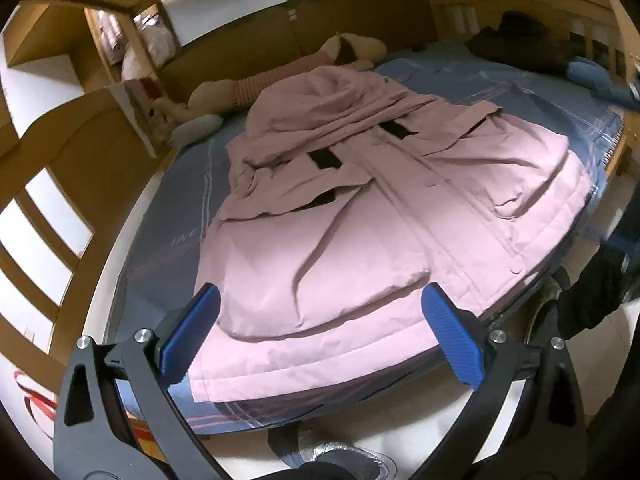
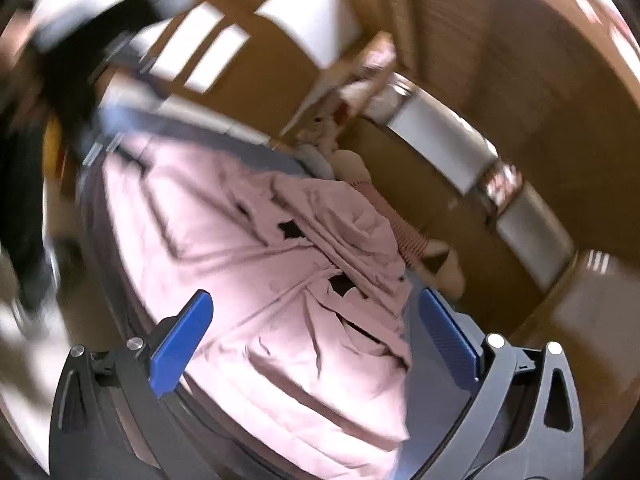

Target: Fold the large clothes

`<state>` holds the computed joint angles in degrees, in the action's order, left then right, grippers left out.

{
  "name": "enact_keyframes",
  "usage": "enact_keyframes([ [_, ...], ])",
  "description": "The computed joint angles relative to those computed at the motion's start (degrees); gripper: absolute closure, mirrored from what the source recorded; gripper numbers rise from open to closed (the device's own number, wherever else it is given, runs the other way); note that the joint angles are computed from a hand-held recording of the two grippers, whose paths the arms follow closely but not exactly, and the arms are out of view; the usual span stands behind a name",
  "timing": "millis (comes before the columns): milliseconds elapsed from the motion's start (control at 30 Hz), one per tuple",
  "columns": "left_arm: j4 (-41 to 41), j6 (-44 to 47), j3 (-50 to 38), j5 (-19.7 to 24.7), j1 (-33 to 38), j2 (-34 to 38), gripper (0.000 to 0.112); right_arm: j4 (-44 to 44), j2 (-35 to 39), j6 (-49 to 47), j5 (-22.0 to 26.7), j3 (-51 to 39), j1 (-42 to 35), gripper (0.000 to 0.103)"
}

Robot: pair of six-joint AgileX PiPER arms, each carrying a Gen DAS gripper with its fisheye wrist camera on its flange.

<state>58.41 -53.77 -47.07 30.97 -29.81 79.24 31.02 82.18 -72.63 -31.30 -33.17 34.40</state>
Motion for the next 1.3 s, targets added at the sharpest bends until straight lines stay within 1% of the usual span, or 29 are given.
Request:
enact_keyframes([
  [67,-0.80,0.45,0.00,0.06,0.93,-0.11,0.012,2.00,4.60,-8.19,-8.82,3.32,4.34,0.002],
  [200,-2.31,1.31,0.03,0.06,2.57,-0.68,0.012,7.44,13.78,-18.46,-16.71,4.79,8.68,0.002],
  [233,-2.41,1.28,0.03,0.15,2.64,-0.73,0.012,8.00,15.65,-19.70,-18.54,4.93,9.19,0.002],
  [267,-2.53,1.29,0.06,0.15,2.74,-0.81,0.012,8.22,18.23,-20.62,-21.82,5.14,9.66,0.002],
  [367,-2.28,1.25,0.22,0.21,2.64,-1.00,0.012,6.86,21.78,-20.80,-25.65,5.08,9.17,0.002],
  [433,-1.89,1.19,0.29,0.32,2.54,-0.92,0.012,7.16,25.41,-22.20,-28.98,4.21,8.78,0.002],
  [500,-1.24,0.91,0.19,0.86,2.18,-0.60,0.012,7.70,27.74,-23.70,-29.89,3.05,8.15,0.002],
  [567,-0.69,0.69,0.13,1.27,1.76,-0.31,0.012,8.65,28.88,-24.39,-29.56,2.01,7.73,0.002],
  [633,-0.34,0.86,0.29,1.46,1.51,-0.18,0.012,8.92,30.36,-24.72,-30.72,0.94,6.97,0.002],
  [700,0.39,0.67,0.35,2.07,0.78,0.22,0.012,9.21,30.82,-24.34,-31.72,0.23,6.30,0.002],
  [767,1.01,0.82,0.39,2.64,0.05,0.70,0.012,10.98,30.01,-24.12,-31.53,-0.86,5.98,0.002],
  [833,2.08,1.05,0.73,3.23,-1.15,1.43,0.012,10.85,29.33,-23.35,-31.80,-1.08,5.34,0.002],
  [967,5.63,0.21,1.44,5.70,-4.51,3.10,0.012,13.52,31.80,-25.09,-34.04,-3.04,4.27,0.002],
  [1033,7.89,-0.92,2.14,5.75,-5.51,3.12,0.012,14.61,32.54,-25.61,-33.76,-4.37,3.43,0.002],
  [1100,13.66,-4.18,4.30,5.34,-7.29,2.61,0.012,15.55,33.13,-26.17,-33.52,-5.42,2.79,0.008],
  [1133,17.35,-6.07,5.60,5.93,-8.73,2.49,0.012,16.11,33.25,-26.61,-33.19,-6.02,2.53,0.015],
  [1167,20.94,-7.79,6.92,6.71,-10.13,2.51,0.012,16.65,33.03,-27.03,-32.13,-6.57,2.27,0.027],
  [1200,25.41,-9.87,8.68,7.83,-11.99,2.81,0.012,17.42,32.18,-28.02,-29.42,-7.21,1.83,0.035],
  [1233,28.53,-10.93,10.03,8.69,-13.43,3.31,0.012,18.45,31.73,-29.24,-27.57,-7.88,1.62,0.048],
  [1267,30.86,-11.41,11.23,9.16,-14.56,3.87,0.012,18.77,31.54,-29.74,-27.12,-8.02,1.68,0.055],
  [1300,33.40,-11.60,12.69,9.51,-15.77,4.63,0.012,18.95,31.47,-29.70,-26.89,-7.91,1.85,0.060],
])
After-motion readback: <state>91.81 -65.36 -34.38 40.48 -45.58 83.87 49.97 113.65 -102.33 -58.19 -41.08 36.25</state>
